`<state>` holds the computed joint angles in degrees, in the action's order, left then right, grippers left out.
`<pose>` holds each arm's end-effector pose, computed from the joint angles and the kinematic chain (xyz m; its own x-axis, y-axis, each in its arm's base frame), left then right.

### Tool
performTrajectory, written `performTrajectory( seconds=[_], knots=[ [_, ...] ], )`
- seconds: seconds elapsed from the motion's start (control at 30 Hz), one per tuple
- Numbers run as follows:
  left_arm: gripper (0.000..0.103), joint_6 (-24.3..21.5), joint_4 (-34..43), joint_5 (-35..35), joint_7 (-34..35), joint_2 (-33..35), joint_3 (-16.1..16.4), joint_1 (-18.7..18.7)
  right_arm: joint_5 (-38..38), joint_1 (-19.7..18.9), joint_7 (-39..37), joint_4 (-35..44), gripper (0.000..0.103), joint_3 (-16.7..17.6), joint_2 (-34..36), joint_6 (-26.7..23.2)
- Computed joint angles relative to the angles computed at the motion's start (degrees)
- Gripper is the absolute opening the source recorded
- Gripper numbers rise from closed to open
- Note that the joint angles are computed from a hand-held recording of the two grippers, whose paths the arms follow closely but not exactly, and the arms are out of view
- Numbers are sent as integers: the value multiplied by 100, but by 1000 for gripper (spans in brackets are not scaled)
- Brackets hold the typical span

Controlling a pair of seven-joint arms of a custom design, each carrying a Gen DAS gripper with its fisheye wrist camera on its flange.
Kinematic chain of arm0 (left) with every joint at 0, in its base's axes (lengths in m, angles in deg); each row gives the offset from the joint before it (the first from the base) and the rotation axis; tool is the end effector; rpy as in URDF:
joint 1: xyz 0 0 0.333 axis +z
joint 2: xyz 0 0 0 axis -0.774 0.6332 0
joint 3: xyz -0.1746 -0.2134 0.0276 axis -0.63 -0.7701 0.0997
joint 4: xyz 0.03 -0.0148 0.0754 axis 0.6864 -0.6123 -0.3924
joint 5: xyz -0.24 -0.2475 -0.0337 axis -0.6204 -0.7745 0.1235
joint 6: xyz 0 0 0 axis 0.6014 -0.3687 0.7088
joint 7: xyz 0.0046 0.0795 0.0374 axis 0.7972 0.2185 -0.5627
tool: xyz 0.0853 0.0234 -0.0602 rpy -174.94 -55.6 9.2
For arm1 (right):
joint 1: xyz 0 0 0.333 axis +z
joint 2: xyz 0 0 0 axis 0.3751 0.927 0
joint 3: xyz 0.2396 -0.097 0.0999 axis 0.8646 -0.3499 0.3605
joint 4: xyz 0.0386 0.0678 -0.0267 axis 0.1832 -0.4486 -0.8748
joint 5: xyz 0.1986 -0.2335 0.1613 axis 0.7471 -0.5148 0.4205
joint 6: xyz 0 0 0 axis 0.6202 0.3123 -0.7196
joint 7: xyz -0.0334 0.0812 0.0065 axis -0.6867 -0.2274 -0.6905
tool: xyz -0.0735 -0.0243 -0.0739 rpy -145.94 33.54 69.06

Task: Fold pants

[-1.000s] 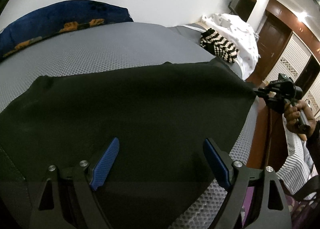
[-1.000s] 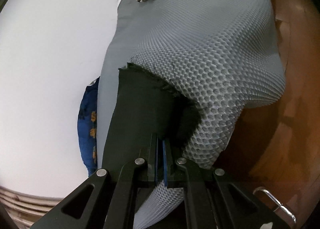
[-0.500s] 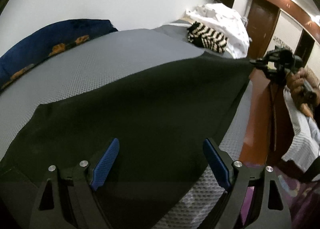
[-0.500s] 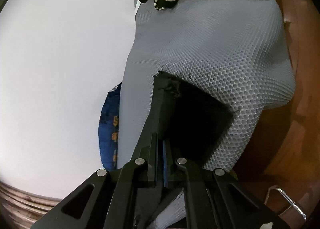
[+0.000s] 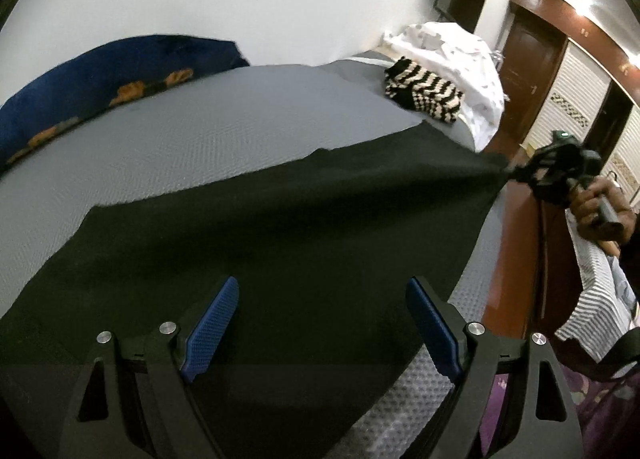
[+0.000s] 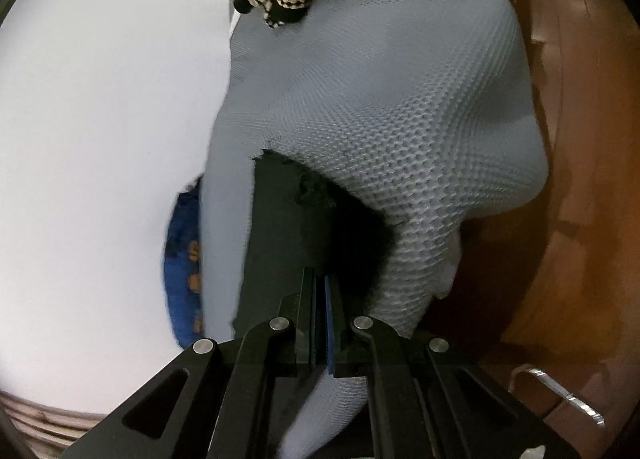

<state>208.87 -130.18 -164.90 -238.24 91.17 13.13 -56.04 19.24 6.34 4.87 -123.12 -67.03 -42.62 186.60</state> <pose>0.4762 -0.0700 0.3024 -0.3894 -0.8947 0.2188 -0.7224 0.1492 -0.6752 0.5644 -0.1304 0.2524 -0.4404 -0.5233 -0.7296 -0.7394 0.6723 -0.0358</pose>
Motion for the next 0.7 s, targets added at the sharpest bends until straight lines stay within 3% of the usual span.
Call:
performTrajectory(
  seconds=[0.07, 0.1, 0.13, 0.17, 0.2, 0.23, 0.27, 0.3, 0.33, 0.37, 0.4, 0.47, 0.57, 0.67, 0.7],
  knots=[
    [86, 76, 121, 210, -177, 175, -35, -53, -477, 181, 285, 67, 8, -133, 98, 378],
    [86, 77, 148, 390, -369, 226, -56, -68, -718, 103, 378, 32, 3, 0, 49, 661],
    [86, 41, 147, 433, -442, 233, -83, -67, -999, 225, 503, -98, 10, 29, -73, 1264],
    [86, -13, 136, 355, -385, 205, -115, -63, -1154, 464, 277, -215, 10, -132, -301, 1704],
    [86, -37, 125, 240, -265, 173, -145, -76, -907, 504, -236, -204, 10, -111, -413, 1823],
    [86, -60, 131, 121, -96, 143, -182, -115, -257, 343, -1119, -73, 10, 108, -499, 1624],
    [86, -89, 144, 73, 15, 138, -200, -153, 5, -18, -1604, 102, 10, 434, -499, 1105],
    [86, -79, 185, 70, 108, 175, -226, -209, -91, -179, -1827, 416, 12, 560, -403, 335],
    [86, -25, 250, 89, 163, 244, -246, -265, -417, -140, -1871, 808, 20, 533, -215, -376],
    [86, 84, 328, 117, 227, 348, -274, -332, -846, -157, -1870, 1261, 25, 691, 54, -925],
    [86, 191, 396, 167, 233, 449, -295, -387, -1119, 26, -1887, 1604, 28, 661, 245, -1154],
    [86, 256, 502, 334, 105, 635, -323, -426, -1786, 668, -1903, 2050, 29, 443, 540, -867],
    [86, 184, 529, 394, -26, 734, -362, -368, -2874, 1141, -1987, 2858, 29, 472, 1201, -590],
    [86, 17, 531, 309, 34, 753, -366, -267, -3669, 1226, -2103, 4144, 35, 662, 2075, -1268],
    [86, -45, 533, 348, -21, 757, -357, -242, -4110, 1262, -2140, 4541, 43, 771, 2347, -1399]
  ],
)
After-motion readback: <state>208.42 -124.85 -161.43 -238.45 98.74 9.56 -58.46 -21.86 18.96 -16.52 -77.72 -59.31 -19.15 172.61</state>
